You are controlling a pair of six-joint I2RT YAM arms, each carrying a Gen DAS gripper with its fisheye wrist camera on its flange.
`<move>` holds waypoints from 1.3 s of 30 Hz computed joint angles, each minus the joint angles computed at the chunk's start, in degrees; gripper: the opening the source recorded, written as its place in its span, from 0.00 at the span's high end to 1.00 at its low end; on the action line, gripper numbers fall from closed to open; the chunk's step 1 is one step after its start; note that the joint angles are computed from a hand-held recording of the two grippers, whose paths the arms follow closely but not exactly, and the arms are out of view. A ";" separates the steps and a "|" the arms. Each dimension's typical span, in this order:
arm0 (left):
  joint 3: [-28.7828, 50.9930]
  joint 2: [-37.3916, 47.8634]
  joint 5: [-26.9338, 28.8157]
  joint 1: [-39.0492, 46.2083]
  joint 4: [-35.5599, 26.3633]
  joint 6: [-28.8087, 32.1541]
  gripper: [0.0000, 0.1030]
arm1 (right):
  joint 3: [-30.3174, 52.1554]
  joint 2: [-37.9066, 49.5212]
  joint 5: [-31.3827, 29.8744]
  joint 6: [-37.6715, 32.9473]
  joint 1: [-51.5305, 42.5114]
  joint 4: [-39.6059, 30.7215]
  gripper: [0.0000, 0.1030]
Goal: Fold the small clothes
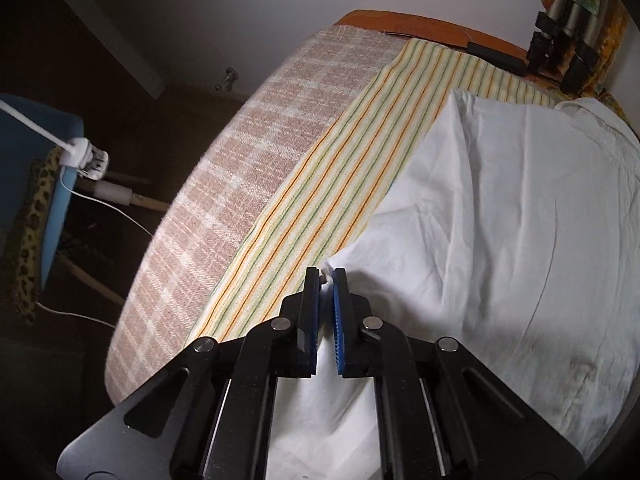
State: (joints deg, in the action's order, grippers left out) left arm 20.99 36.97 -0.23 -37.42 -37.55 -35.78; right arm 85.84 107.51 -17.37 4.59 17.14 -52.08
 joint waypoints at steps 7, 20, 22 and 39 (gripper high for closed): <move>-1.13 1.62 -3.07 -3.37 2.59 -0.82 0.54 | -1.78 -2.10 -13.72 -0.81 -9.07 0.21 0.94; 1.02 0.00 -13.51 -12.51 -1.02 -3.73 1.00 | -3.94 -3.46 -14.55 -2.65 -9.26 2.42 0.94; 1.55 -3.23 -12.55 -12.92 -2.43 -5.00 1.00 | -3.76 -3.69 -15.70 -2.94 -9.95 2.08 0.94; 13.76 19.67 -20.79 -37.68 9.13 -11.70 1.00 | -9.32 -9.81 -27.32 -17.14 -27.66 -2.78 0.94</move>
State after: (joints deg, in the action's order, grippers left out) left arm 34.75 56.64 -21.02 -75.11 -28.42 -47.48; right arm 76.52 97.70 -44.69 -12.55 -10.52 -54.86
